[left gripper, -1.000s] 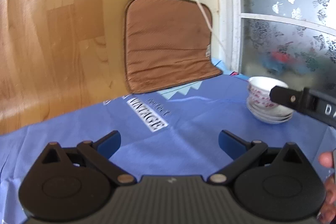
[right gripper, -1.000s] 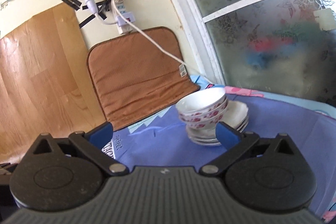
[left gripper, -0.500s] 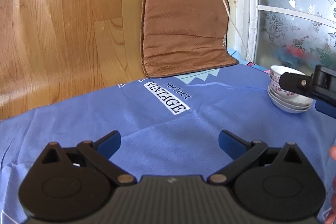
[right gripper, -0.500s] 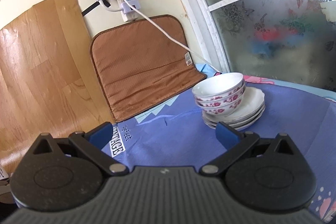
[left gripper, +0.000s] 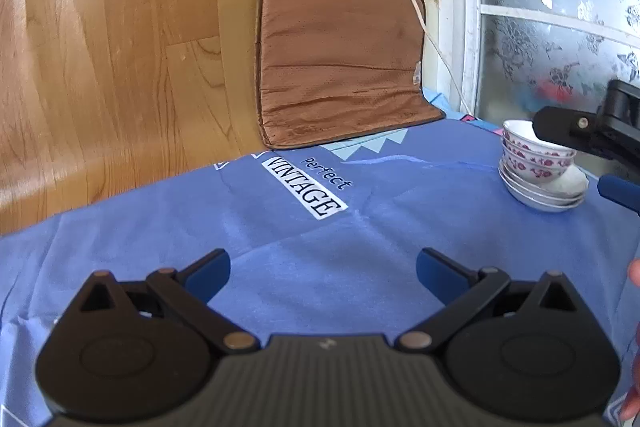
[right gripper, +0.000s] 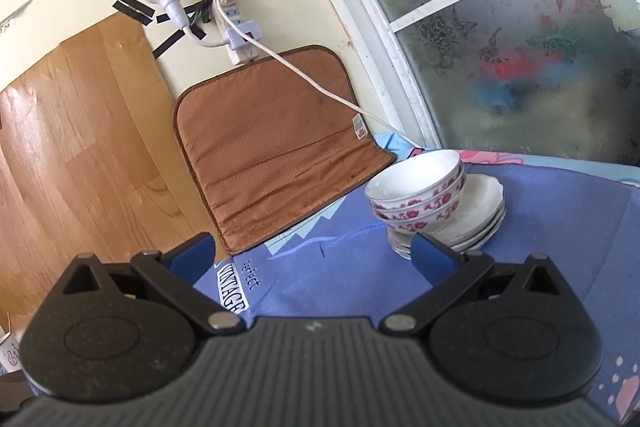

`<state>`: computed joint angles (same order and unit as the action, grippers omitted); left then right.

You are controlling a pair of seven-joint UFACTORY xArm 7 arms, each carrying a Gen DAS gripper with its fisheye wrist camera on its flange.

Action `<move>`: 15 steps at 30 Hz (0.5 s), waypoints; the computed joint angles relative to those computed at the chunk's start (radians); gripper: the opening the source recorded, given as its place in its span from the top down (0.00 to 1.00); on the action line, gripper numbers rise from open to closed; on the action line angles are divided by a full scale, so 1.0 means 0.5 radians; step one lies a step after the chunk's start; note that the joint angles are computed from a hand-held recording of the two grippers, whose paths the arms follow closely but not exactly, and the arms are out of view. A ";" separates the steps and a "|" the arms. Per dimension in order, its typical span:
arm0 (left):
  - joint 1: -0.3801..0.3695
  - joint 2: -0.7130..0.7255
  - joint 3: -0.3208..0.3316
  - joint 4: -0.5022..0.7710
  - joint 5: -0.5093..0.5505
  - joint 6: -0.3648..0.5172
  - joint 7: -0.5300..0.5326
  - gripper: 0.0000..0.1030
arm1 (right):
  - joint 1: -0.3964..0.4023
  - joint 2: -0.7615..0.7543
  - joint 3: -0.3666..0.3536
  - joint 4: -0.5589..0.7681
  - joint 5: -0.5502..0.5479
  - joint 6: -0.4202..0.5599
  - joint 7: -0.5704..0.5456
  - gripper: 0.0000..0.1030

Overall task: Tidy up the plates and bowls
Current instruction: 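Pull both open tools back from the bowl and plate stack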

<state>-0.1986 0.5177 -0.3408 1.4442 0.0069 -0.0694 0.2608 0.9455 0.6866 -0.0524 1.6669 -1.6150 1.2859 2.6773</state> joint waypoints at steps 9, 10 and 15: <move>-0.095 -0.042 0.089 -0.049 0.072 -0.045 -0.007 0.00 | 0.004 -0.038 0.010 -0.073 -0.023 0.030 0.113 0.00; -0.090 -0.044 0.082 -0.052 0.074 -0.044 -0.006 0.00 | 0.009 -0.039 0.012 -0.079 -0.033 0.044 0.123 0.00; -0.079 -0.051 0.066 -0.055 0.081 -0.038 -0.002 0.00 | 0.008 -0.043 0.027 -0.089 -0.051 0.077 0.151 0.00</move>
